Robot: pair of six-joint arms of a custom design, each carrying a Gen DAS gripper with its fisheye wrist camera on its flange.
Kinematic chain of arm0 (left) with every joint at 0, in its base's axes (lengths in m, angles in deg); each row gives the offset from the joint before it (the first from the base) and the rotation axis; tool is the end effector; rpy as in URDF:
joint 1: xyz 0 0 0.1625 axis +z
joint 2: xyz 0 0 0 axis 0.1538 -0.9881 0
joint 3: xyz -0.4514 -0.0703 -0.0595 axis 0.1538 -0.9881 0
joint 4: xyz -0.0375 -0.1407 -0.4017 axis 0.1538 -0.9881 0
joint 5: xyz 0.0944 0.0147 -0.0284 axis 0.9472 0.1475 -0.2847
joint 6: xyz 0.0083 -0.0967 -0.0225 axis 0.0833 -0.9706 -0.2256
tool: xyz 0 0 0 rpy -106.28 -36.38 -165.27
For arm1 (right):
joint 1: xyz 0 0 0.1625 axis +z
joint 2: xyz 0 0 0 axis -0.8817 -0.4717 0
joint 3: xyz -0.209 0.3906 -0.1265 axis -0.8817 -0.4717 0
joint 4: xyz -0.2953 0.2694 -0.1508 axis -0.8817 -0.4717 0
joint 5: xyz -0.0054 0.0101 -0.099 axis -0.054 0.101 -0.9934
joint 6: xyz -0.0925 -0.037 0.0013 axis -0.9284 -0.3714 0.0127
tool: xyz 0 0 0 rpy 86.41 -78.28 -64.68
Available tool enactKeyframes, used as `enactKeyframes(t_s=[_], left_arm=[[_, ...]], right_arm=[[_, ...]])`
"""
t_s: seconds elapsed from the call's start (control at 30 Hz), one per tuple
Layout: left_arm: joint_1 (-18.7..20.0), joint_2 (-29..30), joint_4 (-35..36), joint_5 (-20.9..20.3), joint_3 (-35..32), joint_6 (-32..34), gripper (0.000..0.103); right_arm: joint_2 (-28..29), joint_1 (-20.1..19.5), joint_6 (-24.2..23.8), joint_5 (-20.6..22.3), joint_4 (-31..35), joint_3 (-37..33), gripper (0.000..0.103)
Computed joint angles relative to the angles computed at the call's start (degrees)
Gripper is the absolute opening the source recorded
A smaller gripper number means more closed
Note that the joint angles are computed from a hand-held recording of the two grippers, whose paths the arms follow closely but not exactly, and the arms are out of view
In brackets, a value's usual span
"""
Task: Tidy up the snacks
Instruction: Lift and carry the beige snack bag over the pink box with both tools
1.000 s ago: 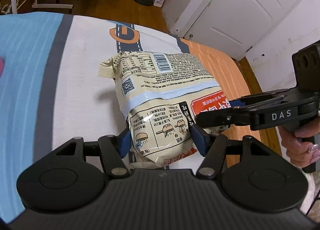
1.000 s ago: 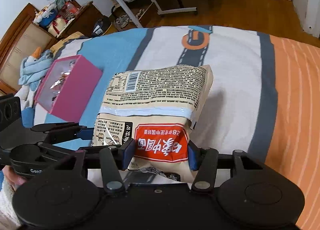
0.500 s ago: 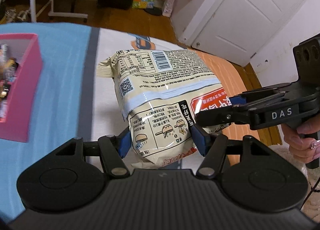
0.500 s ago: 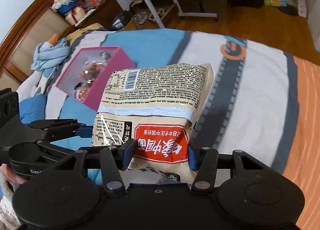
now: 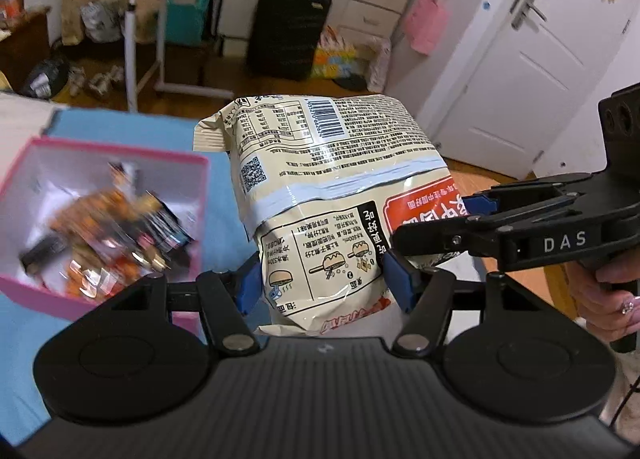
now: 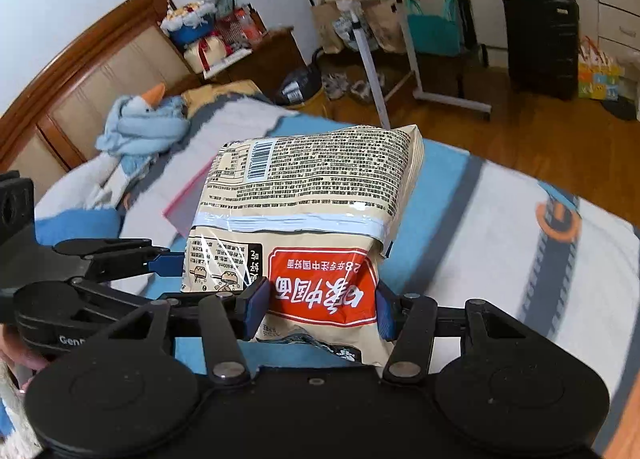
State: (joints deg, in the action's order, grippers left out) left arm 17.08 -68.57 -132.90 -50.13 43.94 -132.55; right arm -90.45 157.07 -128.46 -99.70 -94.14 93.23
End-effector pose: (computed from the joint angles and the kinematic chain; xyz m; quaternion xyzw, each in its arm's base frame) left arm -0.3888 -0.4263 0.1561 0.0311 0.8916 -0.3818 0.2414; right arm 0.1820 -0.5904 0.3529 0.4104 -0.9088 0.0558 0.0500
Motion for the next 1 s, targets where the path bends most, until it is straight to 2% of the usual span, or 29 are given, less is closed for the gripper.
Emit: enactKeyframes(t_s=[0.13, 0.27, 0.4, 0.63, 0.77, 0.87, 1.0], left_arm=[[1.4, -4.3, 2.4, 1.2, 1.5, -0.2, 0.062], [3.4, -6.5, -1.1, 2.3, 4.1, 0.5, 0.062], [3.7, -7.8, -2.9, 6.0, 8.0, -0.7, 0.062], [7.1, -11.4, -8.1, 6.0, 12.7, -0.7, 0.062], [7.8, -13.1, -6.0, 6.5, 13.8, -2.8, 0.062], [8.3, -14.0, -2.8, 6.5, 13.9, -7.5, 0.061], [9.5, -14.3, -3.7, 7.0, 14.6, -6.8, 0.061]], right_arm=[[2.9, 2.7, 0.9, 0.1, -2.9, -0.1, 0.059], [6.5, 4.2, 2.8, -0.4, -5.4, -0.6, 0.059], [9.2, 4.8, 4.9, -0.4, -6.3, -0.7, 0.059], [13.9, 5.7, 9.1, -0.8, -8.0, -0.9, 0.058], [15.1, 5.7, 10.0, -0.1, -8.0, -0.2, 0.059], [16.0, 5.5, 10.5, 0.6, -8.7, 0.3, 0.058], [16.6, 4.9, 10.7, 1.8, -10.8, 1.5, 0.058]])
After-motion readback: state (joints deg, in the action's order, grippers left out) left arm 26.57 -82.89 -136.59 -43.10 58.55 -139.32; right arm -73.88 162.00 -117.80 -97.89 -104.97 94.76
